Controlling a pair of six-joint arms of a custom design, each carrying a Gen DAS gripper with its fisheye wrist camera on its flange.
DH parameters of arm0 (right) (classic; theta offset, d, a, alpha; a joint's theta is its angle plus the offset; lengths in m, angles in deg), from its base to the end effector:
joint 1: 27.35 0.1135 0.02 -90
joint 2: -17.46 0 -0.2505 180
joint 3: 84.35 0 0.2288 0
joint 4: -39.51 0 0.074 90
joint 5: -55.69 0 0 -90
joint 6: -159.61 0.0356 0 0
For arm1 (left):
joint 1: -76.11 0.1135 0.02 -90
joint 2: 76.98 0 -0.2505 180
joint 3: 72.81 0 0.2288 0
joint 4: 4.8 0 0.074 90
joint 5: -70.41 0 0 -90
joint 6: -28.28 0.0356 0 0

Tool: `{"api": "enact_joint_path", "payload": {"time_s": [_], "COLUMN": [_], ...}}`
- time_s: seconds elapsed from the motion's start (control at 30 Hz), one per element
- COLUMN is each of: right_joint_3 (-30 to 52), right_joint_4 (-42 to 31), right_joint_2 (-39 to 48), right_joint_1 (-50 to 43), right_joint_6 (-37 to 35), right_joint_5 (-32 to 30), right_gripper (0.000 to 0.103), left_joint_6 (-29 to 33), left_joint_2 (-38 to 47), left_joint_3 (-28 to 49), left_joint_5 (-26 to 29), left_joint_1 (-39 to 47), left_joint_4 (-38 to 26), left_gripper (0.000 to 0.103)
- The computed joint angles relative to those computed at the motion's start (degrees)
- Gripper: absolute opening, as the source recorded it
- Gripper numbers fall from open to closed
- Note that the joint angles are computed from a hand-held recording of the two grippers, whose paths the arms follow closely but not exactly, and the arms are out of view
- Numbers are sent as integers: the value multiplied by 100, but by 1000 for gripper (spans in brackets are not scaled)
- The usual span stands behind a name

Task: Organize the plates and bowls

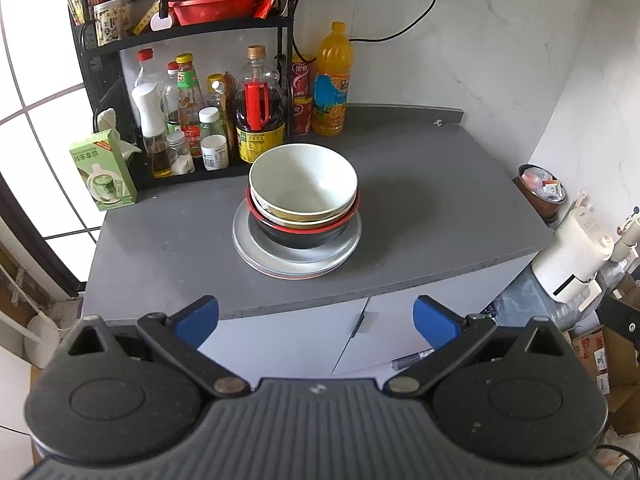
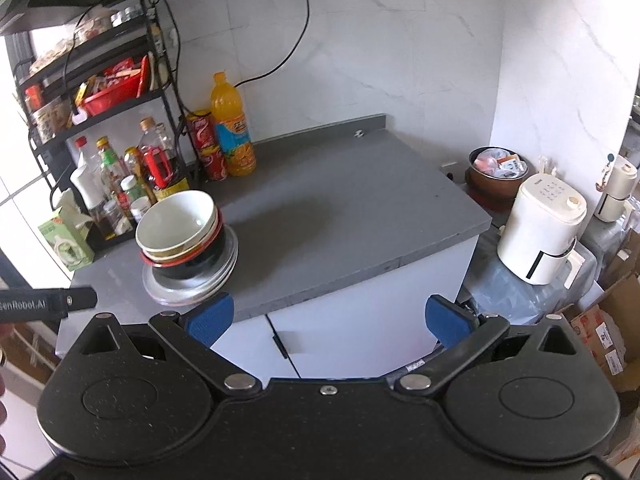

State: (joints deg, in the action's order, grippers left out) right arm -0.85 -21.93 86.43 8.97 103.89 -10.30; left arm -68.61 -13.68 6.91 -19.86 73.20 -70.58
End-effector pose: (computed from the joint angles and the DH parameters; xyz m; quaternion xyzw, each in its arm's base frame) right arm 0.1893 0.1212 0.3269 0.0602 0.9110 0.0497 0.4050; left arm 0.1980 -0.0099 0.3188 -0.0334 0.9372 -0.0275 0.3462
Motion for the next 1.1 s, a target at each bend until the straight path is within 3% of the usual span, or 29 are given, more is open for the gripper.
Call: {"api": "enact_joint_path", "payload": {"time_s": [0.43,1.1], "right_joint_3": [179,139], "right_joint_4": [45,103], "right_joint_2": [31,61], "right_joint_1": [143,34], "right_joint_6": [-261,-71], "right_joint_5": [234,169], "right_gripper": [103,103], "left_joint_6": [0,231], "left_joint_2": [-391,-289], "left_joint_3": [16,36], "left_joint_5": [-362,15], "left_joint_1": [-375,-148], "left_joint_4": [-53,10], "left_gripper": [103,103]}}
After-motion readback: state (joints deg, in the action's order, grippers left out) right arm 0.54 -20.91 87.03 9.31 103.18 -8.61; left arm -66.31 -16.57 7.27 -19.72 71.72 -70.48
